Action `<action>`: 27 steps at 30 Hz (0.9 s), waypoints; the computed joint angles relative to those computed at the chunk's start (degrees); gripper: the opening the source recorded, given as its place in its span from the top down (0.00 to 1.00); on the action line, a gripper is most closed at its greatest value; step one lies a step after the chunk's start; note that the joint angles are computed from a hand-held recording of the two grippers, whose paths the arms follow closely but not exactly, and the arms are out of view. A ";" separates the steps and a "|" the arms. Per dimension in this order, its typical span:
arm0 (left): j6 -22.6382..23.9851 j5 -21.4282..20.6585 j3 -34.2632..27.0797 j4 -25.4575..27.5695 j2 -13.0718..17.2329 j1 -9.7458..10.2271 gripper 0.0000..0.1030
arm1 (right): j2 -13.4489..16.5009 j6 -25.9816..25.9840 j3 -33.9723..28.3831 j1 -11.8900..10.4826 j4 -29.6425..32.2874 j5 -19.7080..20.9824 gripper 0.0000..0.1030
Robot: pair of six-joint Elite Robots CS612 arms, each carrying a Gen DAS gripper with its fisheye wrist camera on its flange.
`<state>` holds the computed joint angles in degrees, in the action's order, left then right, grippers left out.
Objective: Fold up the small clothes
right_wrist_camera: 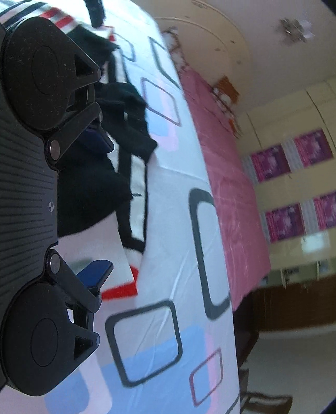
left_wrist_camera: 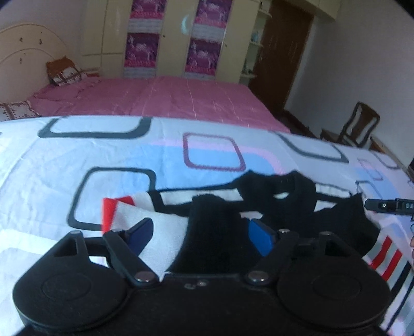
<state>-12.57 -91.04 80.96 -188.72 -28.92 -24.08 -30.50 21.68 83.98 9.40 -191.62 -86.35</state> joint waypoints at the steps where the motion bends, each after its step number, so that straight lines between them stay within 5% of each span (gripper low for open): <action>1: 0.20 -0.60 -0.84 1.16 0.43 0.06 0.31 | 0.15 -0.84 -0.21 -0.08 0.24 0.70 0.17; 4: 1.02 -1.31 -2.68 3.69 1.51 0.05 0.50 | 0.83 -2.73 -1.69 -0.17 3.02 1.82 0.40; 6: 1.67 -0.68 -3.12 4.40 1.83 -0.07 0.58 | 1.17 -4.25 -2.23 -0.02 3.89 1.32 0.44; 8: 1.73 -0.23 -2.94 3.51 1.93 -0.14 0.71 | 1.35 -5.30 -2.58 -0.02 4.67 1.74 0.76; 10: 1.58 -0.05 -2.70 2.98 1.88 -0.20 0.87 | 1.41 -6.47 -2.87 0.08 5.47 1.78 0.94; 20: 0.26 3.22 -1.24 -7.92 1.75 -0.51 0.94 | 1.04 -4.13 -2.04 0.09 -3.77 -2.54 0.95; 27: -2.83 8.53 -5.11 -5.85 3.95 -0.94 0.94 | 3.20 -1.09 -6.54 0.05 0.32 -4.37 0.95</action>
